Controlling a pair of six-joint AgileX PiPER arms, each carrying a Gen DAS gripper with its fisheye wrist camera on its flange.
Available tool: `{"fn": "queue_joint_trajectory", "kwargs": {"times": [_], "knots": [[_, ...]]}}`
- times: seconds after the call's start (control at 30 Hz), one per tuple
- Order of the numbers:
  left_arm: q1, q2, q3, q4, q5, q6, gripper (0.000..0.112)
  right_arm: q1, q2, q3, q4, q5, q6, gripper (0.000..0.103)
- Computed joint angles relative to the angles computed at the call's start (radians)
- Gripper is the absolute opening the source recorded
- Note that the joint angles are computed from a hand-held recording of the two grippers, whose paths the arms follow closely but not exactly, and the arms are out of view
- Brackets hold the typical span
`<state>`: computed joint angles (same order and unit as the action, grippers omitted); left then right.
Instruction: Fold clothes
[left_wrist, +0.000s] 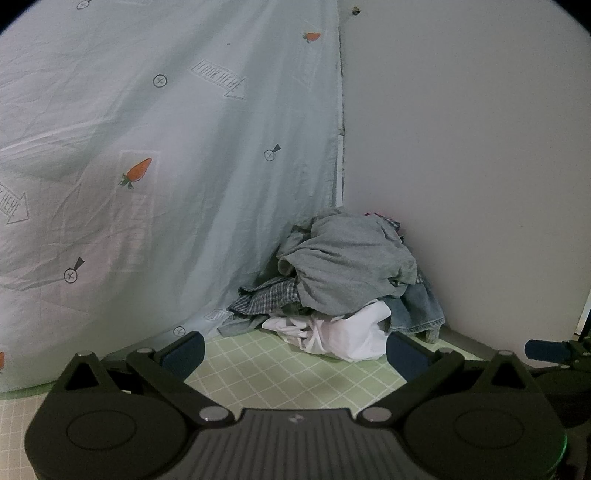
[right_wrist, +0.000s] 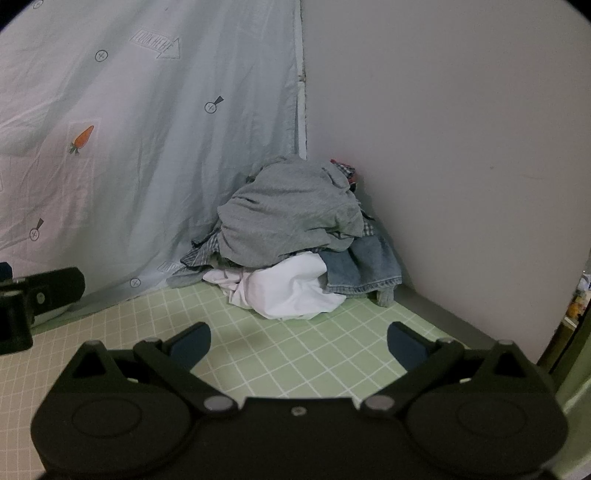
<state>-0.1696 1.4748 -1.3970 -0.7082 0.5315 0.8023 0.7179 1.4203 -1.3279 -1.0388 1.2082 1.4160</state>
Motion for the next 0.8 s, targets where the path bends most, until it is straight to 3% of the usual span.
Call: {"fn": "queue_joint_trajectory", "kwargs": {"times": [0.57, 0.8], "knots": [[-0.016, -0.01, 0.012, 0.043, 0.01, -0.043, 0.103, -0.007, -0.029, 0.046, 0.005, -0.018, 0.014, 0.103], [-0.047, 0.074, -0.085, 0.115, 0.031, -0.157, 0.103, -0.121, -0.011, 0.056, -0.022, -0.117, 0.003, 0.103]]}}
